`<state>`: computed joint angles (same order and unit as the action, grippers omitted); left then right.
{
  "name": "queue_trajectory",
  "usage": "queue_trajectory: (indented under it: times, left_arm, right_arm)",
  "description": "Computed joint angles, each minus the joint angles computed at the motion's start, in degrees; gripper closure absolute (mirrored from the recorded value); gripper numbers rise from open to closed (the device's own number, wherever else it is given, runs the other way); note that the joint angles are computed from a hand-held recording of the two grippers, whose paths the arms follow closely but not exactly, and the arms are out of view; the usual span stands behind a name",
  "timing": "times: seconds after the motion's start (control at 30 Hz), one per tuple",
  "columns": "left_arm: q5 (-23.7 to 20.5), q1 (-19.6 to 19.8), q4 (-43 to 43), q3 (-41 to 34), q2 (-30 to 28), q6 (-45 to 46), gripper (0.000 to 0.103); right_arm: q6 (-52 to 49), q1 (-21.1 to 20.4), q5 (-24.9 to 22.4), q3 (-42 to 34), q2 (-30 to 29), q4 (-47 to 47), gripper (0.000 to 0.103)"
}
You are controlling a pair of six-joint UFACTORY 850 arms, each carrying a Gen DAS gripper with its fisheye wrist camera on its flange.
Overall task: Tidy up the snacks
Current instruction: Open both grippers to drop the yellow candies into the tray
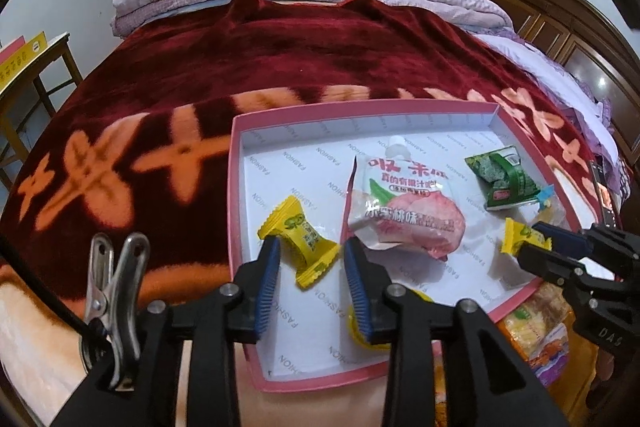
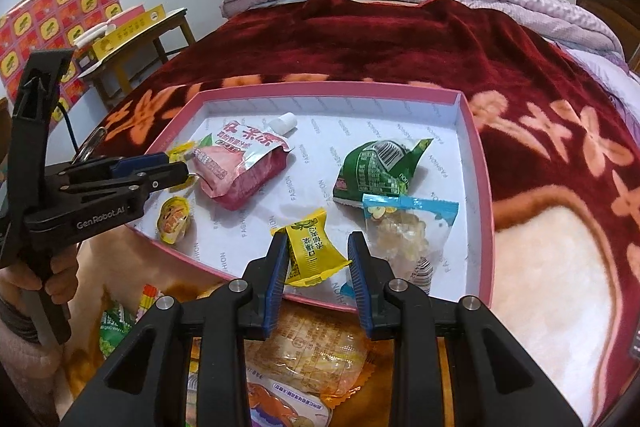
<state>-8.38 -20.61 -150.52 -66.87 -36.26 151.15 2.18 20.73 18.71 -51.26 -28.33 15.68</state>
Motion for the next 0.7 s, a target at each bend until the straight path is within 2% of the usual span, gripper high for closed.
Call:
queue_trajectory:
  times: [0.1,0.17,0.23,0.4,0.57,0.7]
  left_arm:
    - [-0.09,0.33,7.89,0.52,0.74,-8.18,0.063]
    - [-0.30,0.33,8.62,1.08,1.38,-8.98,0.063]
    - [-0.32,0.27,7.03,1.61,2.03,-7.49,0.062]
    - [-0.10,0.01,7.06,2.80,3.55,-8.35,0.062]
    - [-0.71,-0.17,-0.01,5.35,6.13,-1.73,0.062]
    - [-1.44,-0.10,-2.84,7.36,8.08,0.15,0.062]
  right_arm:
    - [0.05,0.10,0.26,0.13,0.09,-0.14,0.071]
    - [-0.74,0.28,0.86,0.43,0.28,0.59,0.066]
    - [-0.06,0.24,1.52,0.79,0.63,-0.22,0.059]
    - [2.02,0.25,3.05,1.92,1.76,-2.10,0.059]
    - [4.91,0.36,4.04,3.39,3.24,-4.48,0.058]
    - [5.90,0.69,5.40,5.05,4.73,-5.09,0.058]
